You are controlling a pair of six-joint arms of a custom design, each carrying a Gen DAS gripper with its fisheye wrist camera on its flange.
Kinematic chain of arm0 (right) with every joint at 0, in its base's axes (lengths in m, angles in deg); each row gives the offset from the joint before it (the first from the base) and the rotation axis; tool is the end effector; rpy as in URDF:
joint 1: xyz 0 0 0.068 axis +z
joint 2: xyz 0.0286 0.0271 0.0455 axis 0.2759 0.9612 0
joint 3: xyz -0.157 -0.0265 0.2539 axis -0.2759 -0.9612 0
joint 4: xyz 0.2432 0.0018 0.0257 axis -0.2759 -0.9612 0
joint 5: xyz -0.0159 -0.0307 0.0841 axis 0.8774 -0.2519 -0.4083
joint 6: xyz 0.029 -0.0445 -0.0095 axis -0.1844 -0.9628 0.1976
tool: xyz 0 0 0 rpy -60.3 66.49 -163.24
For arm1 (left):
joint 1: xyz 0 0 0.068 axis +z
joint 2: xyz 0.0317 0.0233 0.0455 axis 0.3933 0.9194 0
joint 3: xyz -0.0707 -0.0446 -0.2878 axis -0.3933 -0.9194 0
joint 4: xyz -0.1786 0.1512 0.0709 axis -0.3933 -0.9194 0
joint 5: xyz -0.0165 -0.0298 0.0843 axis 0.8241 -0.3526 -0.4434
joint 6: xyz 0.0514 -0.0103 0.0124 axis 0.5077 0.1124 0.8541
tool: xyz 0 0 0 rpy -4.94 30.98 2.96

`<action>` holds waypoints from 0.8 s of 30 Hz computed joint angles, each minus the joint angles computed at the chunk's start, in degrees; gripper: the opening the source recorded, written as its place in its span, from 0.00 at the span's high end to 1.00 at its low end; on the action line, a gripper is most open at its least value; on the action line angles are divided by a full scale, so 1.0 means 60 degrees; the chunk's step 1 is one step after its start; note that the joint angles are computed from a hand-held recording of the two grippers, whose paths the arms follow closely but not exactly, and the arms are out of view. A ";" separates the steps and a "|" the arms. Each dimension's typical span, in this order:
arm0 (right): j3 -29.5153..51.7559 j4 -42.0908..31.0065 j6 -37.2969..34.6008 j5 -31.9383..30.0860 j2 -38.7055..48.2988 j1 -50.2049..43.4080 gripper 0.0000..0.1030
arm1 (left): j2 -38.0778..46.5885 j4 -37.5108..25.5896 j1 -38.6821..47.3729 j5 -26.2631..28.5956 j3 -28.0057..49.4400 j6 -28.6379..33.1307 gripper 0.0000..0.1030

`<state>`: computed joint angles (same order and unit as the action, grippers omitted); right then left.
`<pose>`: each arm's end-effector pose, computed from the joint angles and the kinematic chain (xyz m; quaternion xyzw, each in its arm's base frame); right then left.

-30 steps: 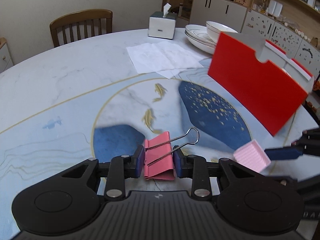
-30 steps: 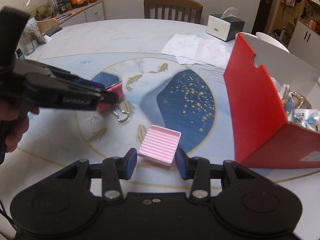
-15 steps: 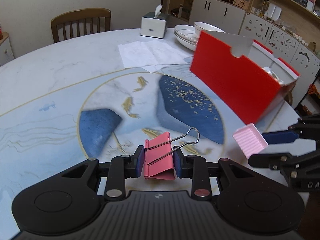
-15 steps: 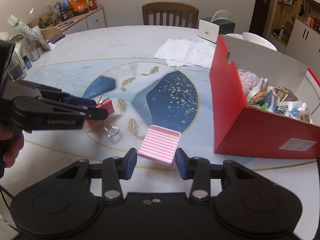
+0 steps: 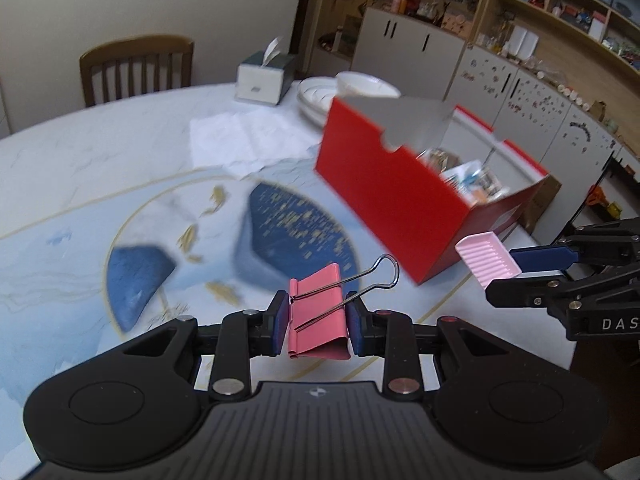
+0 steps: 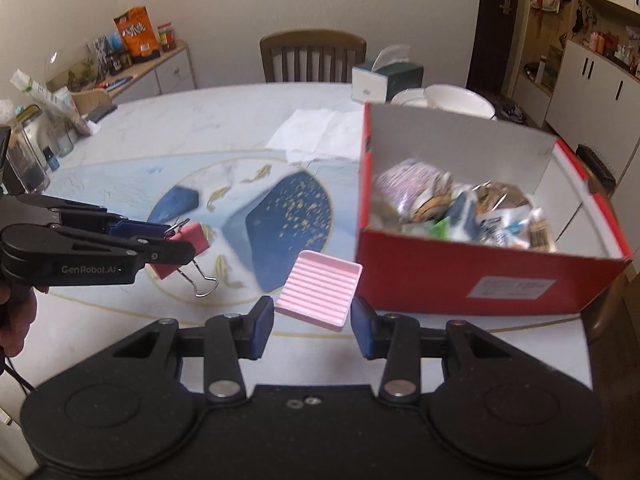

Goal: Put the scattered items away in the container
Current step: 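Carry the pink clip and pink pad over the shoebox with both tools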

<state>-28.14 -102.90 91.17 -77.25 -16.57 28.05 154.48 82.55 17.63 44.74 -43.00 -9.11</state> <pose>0.1137 0.0242 0.2121 -0.0559 0.9337 0.0505 0.3501 0.1945 -0.0352 0.1764 0.2339 0.8902 -0.1959 0.3384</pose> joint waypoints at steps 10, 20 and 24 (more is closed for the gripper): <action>0.0484 -0.0369 -0.2704 -0.2506 -0.0027 -0.3710 0.60 | -0.0436 0.0139 -0.2021 -0.0909 0.0599 -0.1493 0.72; 0.0968 -0.0288 -0.5415 -0.4780 0.1206 -0.7447 0.60 | 0.0169 0.0667 -0.3910 -0.2214 0.1529 -0.2565 0.72; 0.1334 -0.0016 -0.6295 -0.5365 0.2125 -0.8546 0.60 | 0.0677 0.0829 -0.4580 -0.2760 0.2048 -0.2710 0.72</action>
<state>-20.14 -103.00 53.40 -109.44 -3.82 -23.23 158.54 87.52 -9.85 28.18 -30.71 -25.37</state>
